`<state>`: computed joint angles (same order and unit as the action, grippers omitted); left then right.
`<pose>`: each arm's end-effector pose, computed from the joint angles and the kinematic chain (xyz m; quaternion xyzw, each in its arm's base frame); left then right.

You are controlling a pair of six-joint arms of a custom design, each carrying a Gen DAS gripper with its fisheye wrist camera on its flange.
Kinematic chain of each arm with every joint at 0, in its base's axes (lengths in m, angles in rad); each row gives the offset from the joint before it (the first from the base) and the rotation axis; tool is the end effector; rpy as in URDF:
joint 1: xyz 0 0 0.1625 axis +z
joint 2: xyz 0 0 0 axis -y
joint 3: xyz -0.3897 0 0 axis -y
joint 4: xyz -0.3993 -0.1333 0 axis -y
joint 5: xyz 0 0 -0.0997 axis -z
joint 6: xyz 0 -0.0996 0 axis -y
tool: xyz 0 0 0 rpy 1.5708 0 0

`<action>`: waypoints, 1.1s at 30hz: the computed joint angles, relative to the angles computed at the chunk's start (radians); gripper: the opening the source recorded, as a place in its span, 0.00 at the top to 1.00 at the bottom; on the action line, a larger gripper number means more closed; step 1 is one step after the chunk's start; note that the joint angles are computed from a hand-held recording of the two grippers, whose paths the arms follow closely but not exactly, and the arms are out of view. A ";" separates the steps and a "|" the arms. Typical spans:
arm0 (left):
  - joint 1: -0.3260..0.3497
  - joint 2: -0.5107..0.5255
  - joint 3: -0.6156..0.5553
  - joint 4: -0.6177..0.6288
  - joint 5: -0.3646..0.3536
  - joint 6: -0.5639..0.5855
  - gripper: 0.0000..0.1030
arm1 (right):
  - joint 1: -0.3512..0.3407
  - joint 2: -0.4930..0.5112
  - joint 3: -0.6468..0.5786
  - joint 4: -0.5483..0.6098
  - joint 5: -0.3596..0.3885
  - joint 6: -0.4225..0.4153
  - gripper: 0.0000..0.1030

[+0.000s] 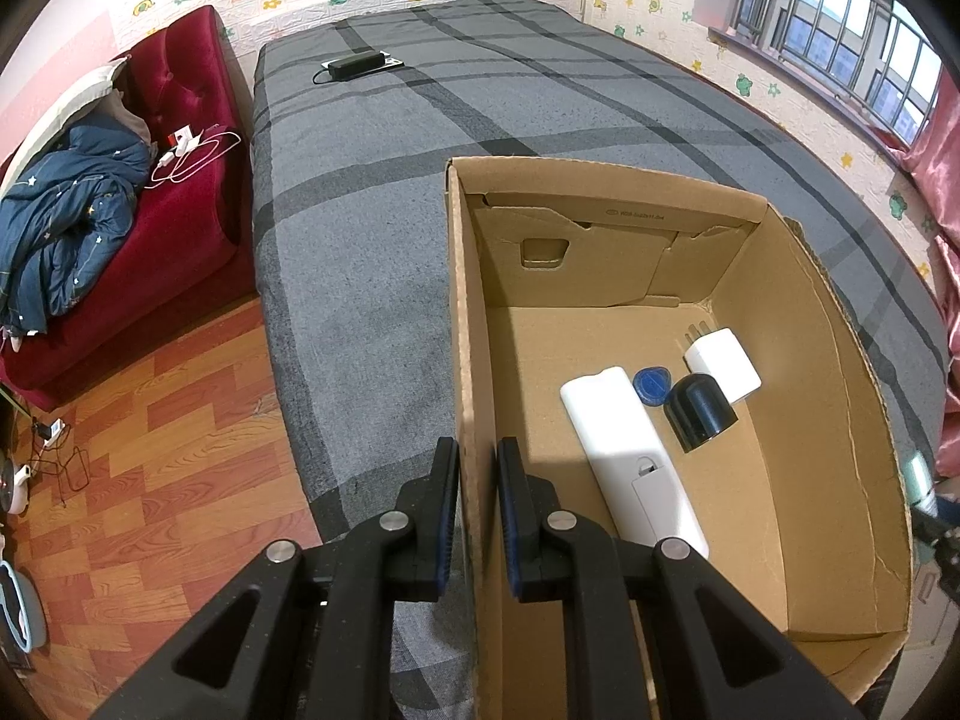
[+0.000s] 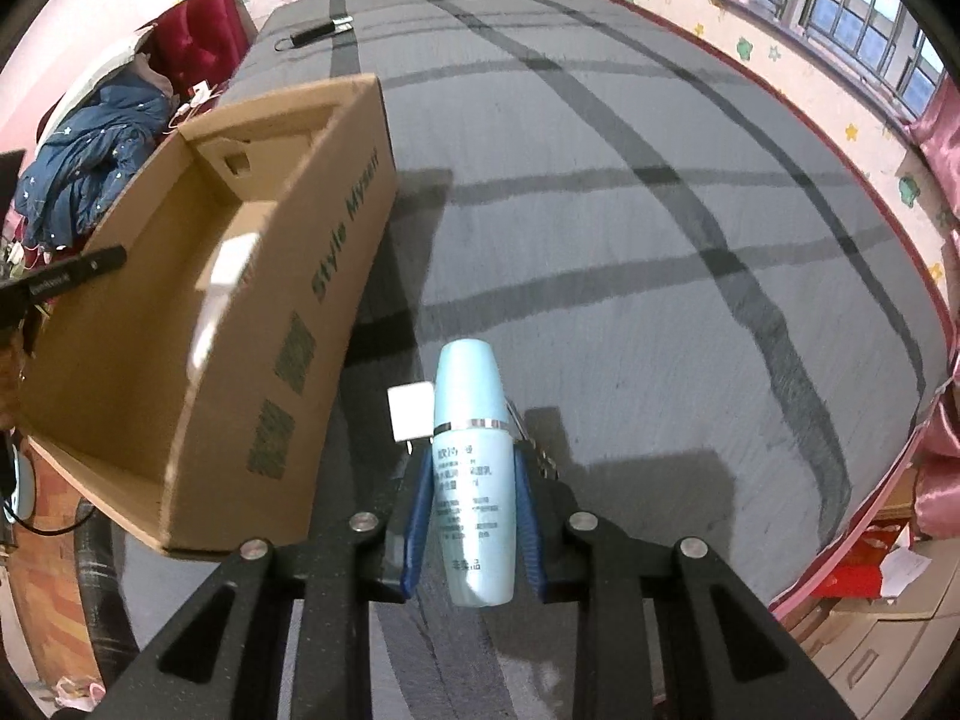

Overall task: Organize rigid objects
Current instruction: 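Carry the light-blue bottle into the box and release it by the remote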

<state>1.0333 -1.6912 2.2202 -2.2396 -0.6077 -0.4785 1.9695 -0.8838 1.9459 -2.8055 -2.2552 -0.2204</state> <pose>-0.0224 -0.4576 0.3054 -0.0063 0.8847 -0.2788 0.3736 0.2795 -0.4824 0.0562 0.2584 -0.9027 0.1106 0.3258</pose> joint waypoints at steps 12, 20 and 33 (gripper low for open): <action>0.002 -0.001 0.000 -0.004 -0.005 0.001 0.87 | 0.064 0.022 -0.088 0.009 0.027 -0.026 0.74; 0.003 -0.001 0.001 -0.007 -0.005 0.003 0.87 | 0.102 0.063 -0.155 0.030 0.060 -0.034 0.74; 0.003 -0.002 0.003 -0.011 -0.006 0.005 0.87 | 0.142 0.168 -0.253 0.078 0.109 -0.033 0.74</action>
